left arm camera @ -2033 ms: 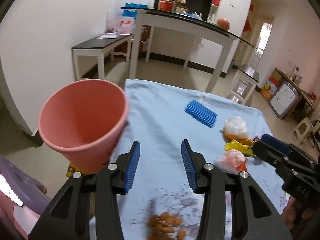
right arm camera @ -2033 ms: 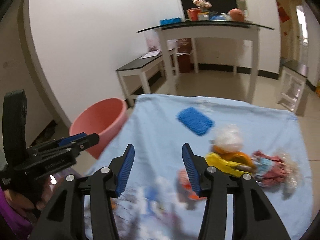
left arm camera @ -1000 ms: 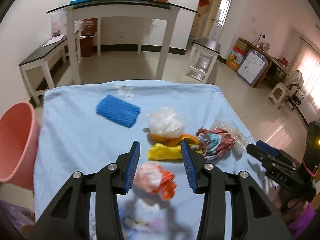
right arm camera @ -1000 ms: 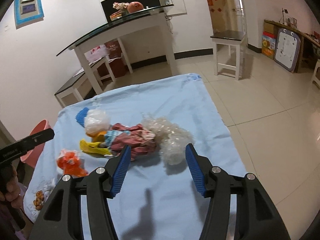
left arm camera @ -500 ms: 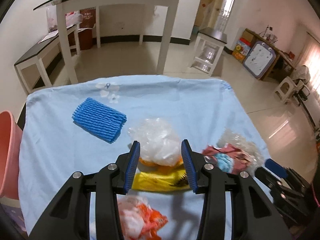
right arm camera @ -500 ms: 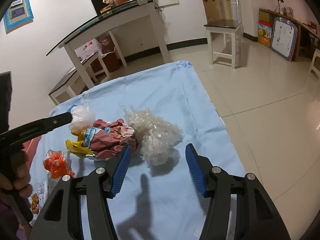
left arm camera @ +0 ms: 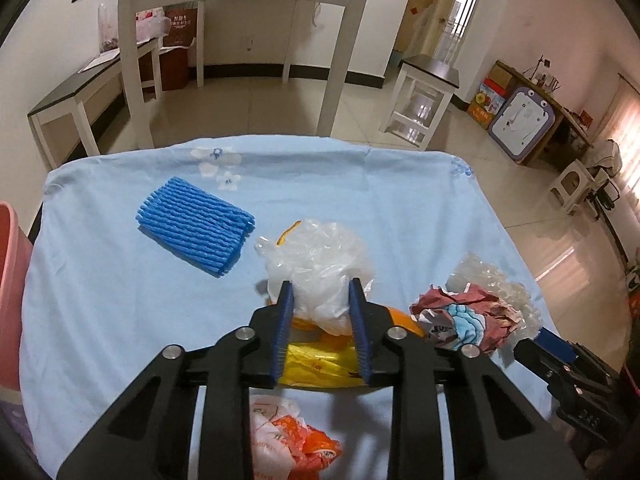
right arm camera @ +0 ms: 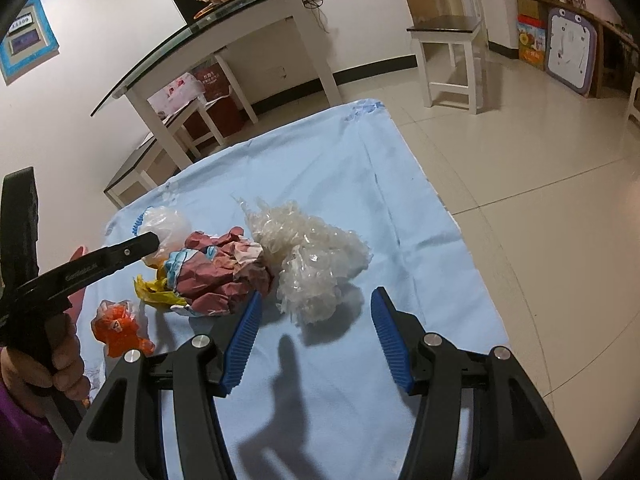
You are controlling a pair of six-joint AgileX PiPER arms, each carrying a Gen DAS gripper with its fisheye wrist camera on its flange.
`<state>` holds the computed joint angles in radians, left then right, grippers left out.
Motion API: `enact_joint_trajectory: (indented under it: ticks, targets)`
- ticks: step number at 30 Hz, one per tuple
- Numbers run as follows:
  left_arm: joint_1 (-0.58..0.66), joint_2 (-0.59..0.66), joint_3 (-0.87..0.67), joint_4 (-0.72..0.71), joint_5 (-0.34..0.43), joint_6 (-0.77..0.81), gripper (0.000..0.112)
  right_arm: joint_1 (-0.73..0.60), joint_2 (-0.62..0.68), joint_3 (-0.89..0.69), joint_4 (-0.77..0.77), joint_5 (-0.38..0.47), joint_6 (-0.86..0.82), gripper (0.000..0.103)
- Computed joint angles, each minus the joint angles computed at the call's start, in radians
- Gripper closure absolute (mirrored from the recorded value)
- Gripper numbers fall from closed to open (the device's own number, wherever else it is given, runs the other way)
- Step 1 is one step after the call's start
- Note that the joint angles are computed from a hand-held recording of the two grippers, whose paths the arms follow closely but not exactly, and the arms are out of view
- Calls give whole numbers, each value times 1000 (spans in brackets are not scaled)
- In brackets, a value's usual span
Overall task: Collect trash
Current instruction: 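Grasp a clear plastic bag with the left tool while the right tool grasps another bag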
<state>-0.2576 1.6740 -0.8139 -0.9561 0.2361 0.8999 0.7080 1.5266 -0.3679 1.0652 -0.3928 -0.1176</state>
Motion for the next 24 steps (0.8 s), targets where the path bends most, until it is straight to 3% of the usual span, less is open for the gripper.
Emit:
enact_joint_trajectory:
  ticks: [6, 11, 13, 16, 24]
  targets:
    - [15, -72, 49, -135, 11, 131, 87, -11, 5, 0, -41, 7, 38, 48]
    - [42, -140, 88, -193, 42, 207, 87, -42, 11, 5, -131, 28, 110, 65]
    - [49, -166, 104, -196, 49, 212, 87, -50, 11, 9, -160, 30, 140, 78]
    - [65, -195, 126, -206, 63, 230, 87, -45, 8, 15, -159, 22, 149, 86]
    - [92, -285, 193, -221, 76, 263, 87, 10, -16, 31, -43, -35, 75, 94]
